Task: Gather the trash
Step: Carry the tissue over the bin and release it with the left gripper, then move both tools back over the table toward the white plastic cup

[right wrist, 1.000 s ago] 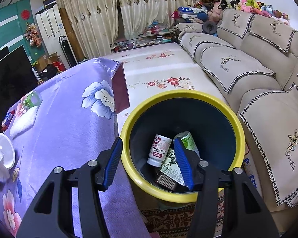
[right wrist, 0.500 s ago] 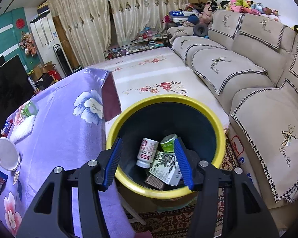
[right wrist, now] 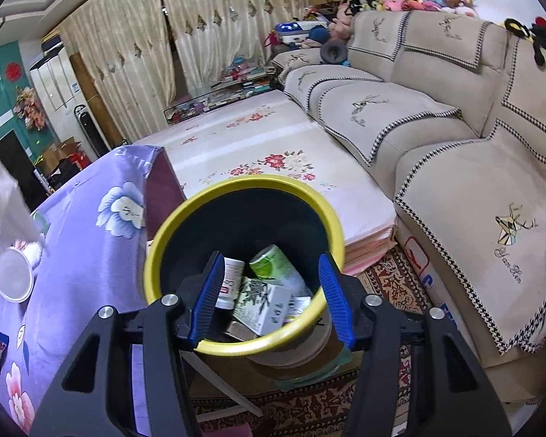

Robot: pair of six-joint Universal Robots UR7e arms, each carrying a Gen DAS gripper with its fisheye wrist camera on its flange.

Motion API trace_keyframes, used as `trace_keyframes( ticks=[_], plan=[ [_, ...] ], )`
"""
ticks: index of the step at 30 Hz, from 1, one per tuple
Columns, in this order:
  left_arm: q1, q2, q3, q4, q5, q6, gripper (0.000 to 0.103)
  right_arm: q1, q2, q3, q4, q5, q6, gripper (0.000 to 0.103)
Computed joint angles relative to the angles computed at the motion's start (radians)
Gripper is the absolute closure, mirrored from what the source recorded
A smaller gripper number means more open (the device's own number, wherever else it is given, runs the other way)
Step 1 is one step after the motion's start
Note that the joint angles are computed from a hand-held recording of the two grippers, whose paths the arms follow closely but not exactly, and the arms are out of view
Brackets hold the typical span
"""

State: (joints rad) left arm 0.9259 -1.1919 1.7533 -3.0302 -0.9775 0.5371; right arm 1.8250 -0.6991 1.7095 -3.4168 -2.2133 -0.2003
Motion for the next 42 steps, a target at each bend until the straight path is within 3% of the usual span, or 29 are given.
trace_keyframes(
  ticks=[13,20,21,22,24,26,33,37,42],
  plan=[
    [-0.004,0.31,-0.222,0.165,-0.029,-0.011,0.101,-0.054,-0.066,0.088,-0.083,0.004,0.019,0.052],
    [0.019,0.474,-0.35,0.248,0.03,-0.036,0.1,-0.069,-0.082,0.106,-0.089,0.016,0.028,0.051],
    [0.023,0.485,-0.357,0.259,0.045,-0.042,0.089,-0.071,-0.083,0.106,-0.085,0.018,0.03,0.051],
    [0.029,0.499,-0.367,0.276,0.066,-0.055,0.062,-0.072,-0.081,0.105,-0.083,0.019,0.032,0.051],
    [0.041,0.523,-0.387,0.307,0.088,-0.082,0.033,-0.073,-0.081,0.105,-0.078,0.021,0.035,0.051],
    [0.048,0.538,-0.398,0.322,0.109,-0.089,0.033,-0.073,-0.082,0.109,-0.081,0.023,0.036,0.051],
    [0.046,0.447,-0.313,0.262,0.073,-0.075,0.032,-0.064,-0.077,0.104,-0.074,0.023,0.037,0.051],
    [0.023,0.325,-0.18,0.152,0.047,-0.065,0.017,-0.051,-0.066,0.092,-0.054,0.028,0.034,0.051],
    [-0.001,0.164,-0.015,0.023,0.059,-0.082,0.008,-0.016,-0.032,0.057,-0.008,0.046,0.014,0.05]
  ],
)
